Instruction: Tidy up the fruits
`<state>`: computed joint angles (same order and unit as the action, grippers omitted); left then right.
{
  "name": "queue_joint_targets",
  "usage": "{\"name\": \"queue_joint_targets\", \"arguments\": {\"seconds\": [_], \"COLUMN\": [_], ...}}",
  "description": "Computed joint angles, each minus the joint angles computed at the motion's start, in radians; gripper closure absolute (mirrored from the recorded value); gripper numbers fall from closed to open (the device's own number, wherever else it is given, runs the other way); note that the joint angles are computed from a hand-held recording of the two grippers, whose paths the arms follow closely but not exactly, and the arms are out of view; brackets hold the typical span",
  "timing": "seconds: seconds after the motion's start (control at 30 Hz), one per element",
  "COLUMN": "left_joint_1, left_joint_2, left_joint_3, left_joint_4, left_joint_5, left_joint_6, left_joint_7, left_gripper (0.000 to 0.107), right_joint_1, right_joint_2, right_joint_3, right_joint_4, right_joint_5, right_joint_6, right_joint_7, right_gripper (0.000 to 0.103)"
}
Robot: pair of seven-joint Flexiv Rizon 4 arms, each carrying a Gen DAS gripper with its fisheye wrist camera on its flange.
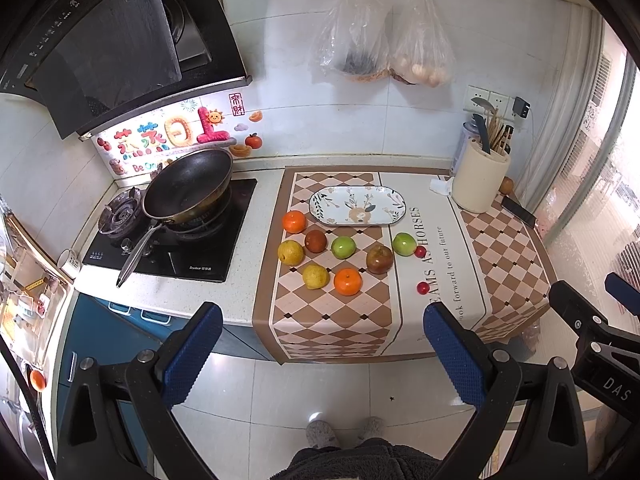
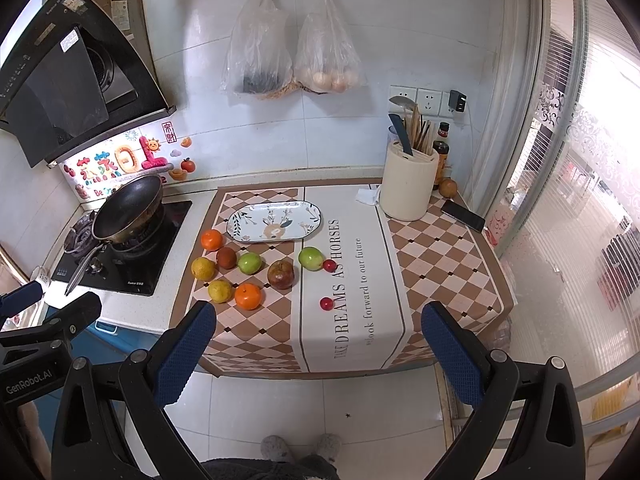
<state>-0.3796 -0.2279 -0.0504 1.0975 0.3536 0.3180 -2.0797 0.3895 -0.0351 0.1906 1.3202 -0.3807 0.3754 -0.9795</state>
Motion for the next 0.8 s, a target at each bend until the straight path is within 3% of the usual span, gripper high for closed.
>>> {"name": "queue_joint_targets", "arguments": {"seconds": [0.23, 0.33, 0.43, 0.63, 0.8], "left_joint_1": [-0.002, 0.002, -0.042, -0.072, -0.013], "left_joint_2": [0.001, -0.067, -0.130, -0.253, -0.335], "left_joint_3": [0.002, -0.002, 0.055, 0.132, 0.157], "left_joint_4": [0.002, -0.116, -0.204, -0.317, -0.357], "left_joint_5": [0.008, 0.065, 0.165, 0.255, 0.191], "left_joint_6": [0.002, -0.048, -0.096, -0.216, -0.257], "left_joint_7": [-0.006, -0.012, -0.045, -0.067, -0.030], "left_gripper": [0.004, 0.004, 0.004, 0.004, 0.004], "right_joint_1": [0.000, -0.021, -0.049, -0.082, -0.070], "right_joint_2": [-0.009, -0.009, -0.021, -0.136, -0.261], "right_joint_3": [-0.005, -0.017, -0.027, -0.030, -0.037], "right_joint_4": [-0.017, 0.012, 0.065, 0.034, -0.014], "right_joint_5": [0.011, 0.024, 0.052, 0.320, 0.346], "right_joint_6": [0.000, 0.075, 0.174, 0.189, 0.179], "right_joint_7": [0.002, 0.018, 0.002, -0.099, -0.099], "right_gripper": [0.000, 0.000, 0.000, 0.000, 0.000]}}
